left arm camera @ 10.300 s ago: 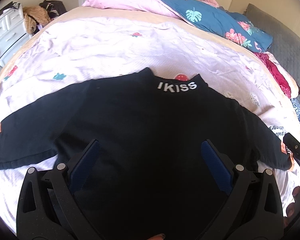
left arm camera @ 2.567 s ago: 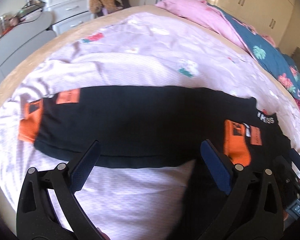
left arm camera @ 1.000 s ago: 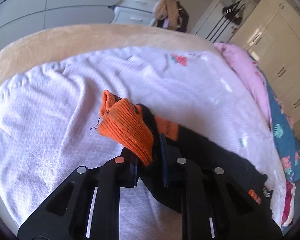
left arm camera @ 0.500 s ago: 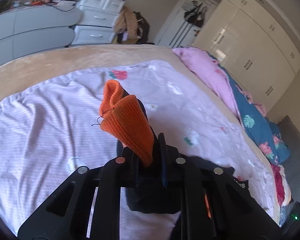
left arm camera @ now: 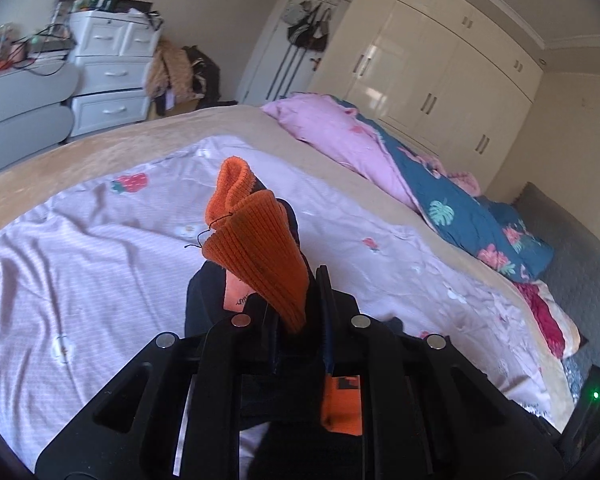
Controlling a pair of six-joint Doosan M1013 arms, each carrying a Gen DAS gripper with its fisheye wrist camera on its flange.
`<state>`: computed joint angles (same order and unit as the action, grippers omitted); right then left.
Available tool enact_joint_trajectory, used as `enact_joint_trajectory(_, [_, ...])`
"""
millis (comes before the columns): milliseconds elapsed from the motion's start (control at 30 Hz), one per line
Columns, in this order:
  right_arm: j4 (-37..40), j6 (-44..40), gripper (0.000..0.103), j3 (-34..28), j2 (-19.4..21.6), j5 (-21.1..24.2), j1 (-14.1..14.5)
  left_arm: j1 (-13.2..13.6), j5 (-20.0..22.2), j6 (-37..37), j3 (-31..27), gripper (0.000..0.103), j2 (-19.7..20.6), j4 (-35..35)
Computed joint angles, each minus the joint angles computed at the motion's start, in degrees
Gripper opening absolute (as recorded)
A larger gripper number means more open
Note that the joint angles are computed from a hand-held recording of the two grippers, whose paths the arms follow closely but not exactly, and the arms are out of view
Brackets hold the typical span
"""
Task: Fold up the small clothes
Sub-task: 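Fold the sleeve across the shirt back toward the right tool and release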
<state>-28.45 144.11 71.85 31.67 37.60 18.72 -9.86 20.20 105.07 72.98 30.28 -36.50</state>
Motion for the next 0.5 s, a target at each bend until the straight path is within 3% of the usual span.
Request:
enact_joint_trajectory(267, [-2.67, 8.04, 0.099, 3.50, -2.57, 0.51, -1.84, -2.31, 3.84, 20.56, -0.04, 0.008, 0.24, -18.08])
enact_joint_trajectory(400, [-3.87, 11.56, 0.099, 5.41, -3.86, 0.61, -2.75, -3.12, 7.55, 30.82, 0.09, 0.008, 0.42, -27.43])
enact_joint_trajectory(500, [-5.27, 14.02, 0.099, 6.74, -4.79, 0.61, -3.26, -3.41, 12.69, 36.52, -0.43, 0.008, 1.22, -33.71])
